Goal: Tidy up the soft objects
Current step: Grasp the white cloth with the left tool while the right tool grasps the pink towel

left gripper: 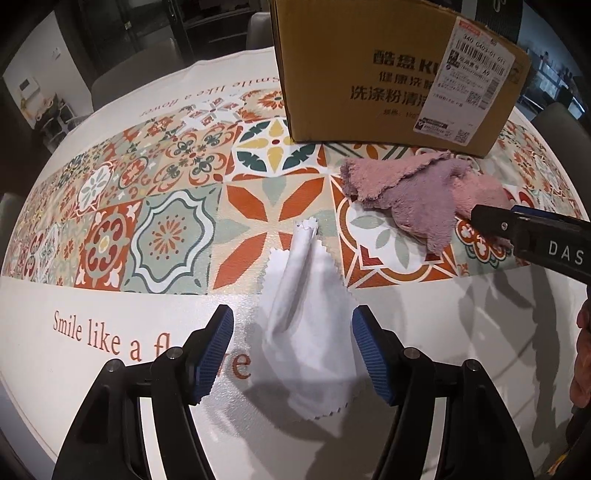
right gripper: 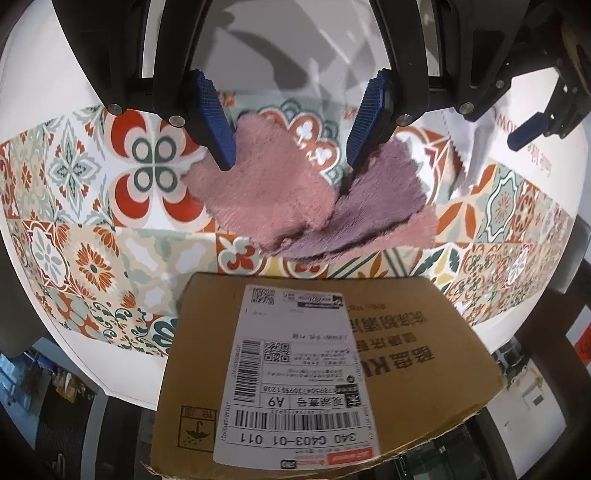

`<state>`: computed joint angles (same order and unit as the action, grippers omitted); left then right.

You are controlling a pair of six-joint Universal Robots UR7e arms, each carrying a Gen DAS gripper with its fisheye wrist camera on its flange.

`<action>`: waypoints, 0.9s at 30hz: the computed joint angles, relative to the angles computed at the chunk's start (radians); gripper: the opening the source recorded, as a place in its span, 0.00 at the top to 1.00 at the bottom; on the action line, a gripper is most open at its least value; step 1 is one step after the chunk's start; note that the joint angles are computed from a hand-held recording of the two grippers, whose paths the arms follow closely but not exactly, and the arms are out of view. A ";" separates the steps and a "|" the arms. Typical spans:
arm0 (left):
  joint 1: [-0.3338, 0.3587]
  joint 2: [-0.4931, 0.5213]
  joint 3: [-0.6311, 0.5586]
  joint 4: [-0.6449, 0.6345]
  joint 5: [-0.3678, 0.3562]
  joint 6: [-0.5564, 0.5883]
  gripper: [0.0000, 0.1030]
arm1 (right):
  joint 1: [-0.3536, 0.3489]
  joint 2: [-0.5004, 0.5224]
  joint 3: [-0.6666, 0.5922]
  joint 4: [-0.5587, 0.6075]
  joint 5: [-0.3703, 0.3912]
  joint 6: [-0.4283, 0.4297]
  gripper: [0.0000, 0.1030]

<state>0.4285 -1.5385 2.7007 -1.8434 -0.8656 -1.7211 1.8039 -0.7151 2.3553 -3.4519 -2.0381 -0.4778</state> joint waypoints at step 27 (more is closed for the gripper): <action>0.001 0.001 0.061 -0.188 0.045 0.098 0.92 | -0.012 0.028 -0.011 -0.036 -0.008 -0.033 0.85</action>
<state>0.4293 -1.5372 2.7616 -2.0319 -0.8205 -1.6228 1.7914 -0.6866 2.3438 -3.4883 -2.0465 -0.5106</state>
